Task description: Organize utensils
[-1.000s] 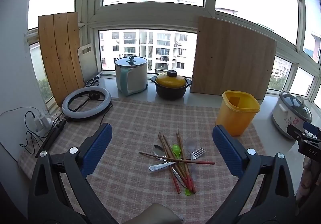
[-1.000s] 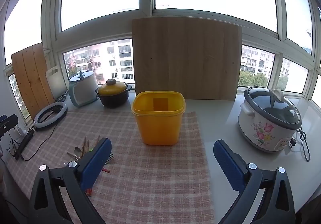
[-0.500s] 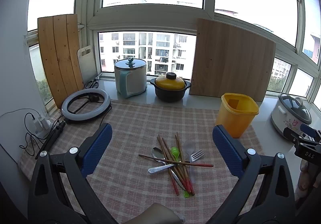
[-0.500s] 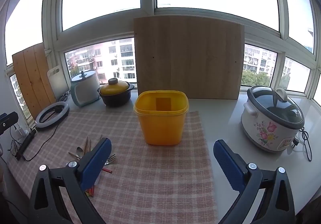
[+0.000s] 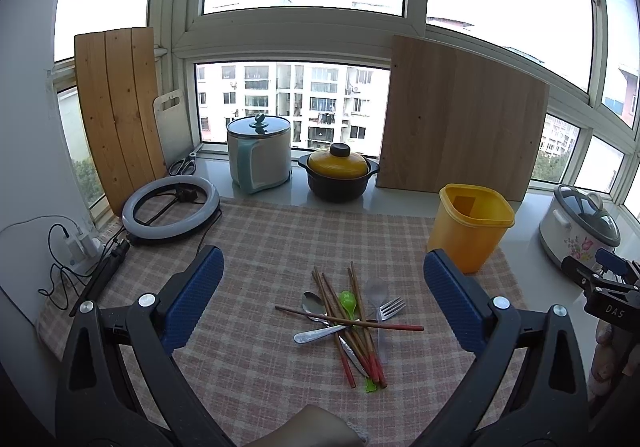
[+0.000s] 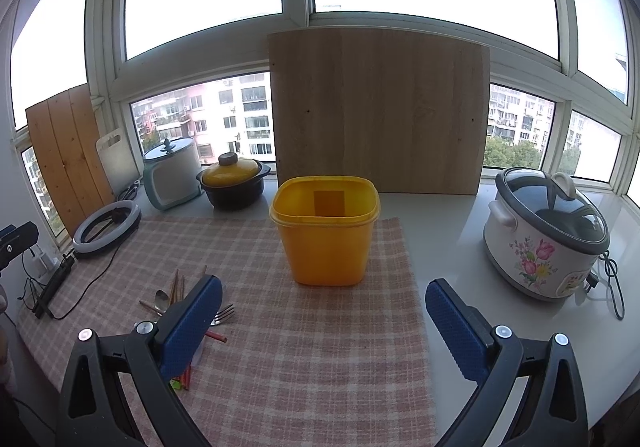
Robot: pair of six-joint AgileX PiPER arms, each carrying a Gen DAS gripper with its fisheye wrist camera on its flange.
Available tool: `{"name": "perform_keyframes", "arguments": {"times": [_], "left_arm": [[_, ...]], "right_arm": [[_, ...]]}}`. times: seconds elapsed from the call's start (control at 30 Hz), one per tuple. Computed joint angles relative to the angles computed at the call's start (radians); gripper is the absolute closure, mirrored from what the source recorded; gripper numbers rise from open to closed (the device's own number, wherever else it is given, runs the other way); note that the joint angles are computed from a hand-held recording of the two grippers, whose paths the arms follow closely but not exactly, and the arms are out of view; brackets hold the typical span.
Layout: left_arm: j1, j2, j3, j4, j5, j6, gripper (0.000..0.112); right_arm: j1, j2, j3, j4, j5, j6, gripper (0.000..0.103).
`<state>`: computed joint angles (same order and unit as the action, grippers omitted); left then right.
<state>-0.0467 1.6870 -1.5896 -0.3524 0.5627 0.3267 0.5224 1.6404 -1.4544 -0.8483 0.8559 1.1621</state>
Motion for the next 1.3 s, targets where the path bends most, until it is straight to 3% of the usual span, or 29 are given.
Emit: {"name": "perform_keyframes", "arguments": {"times": [0.9, 1.3], "left_arm": [[0.006, -0.021, 0.022, -0.007, 0.005, 0.009, 0.010], [0.024, 0.008, -0.009, -0.018, 0.049, 0.036, 0.010]], "right_arm": [[0.009, 0.002, -0.015, 0.033, 0.000, -0.032, 0.001], [0.018, 0.026, -0.039, 0.043, 0.015, -0.031, 0.001]]}}
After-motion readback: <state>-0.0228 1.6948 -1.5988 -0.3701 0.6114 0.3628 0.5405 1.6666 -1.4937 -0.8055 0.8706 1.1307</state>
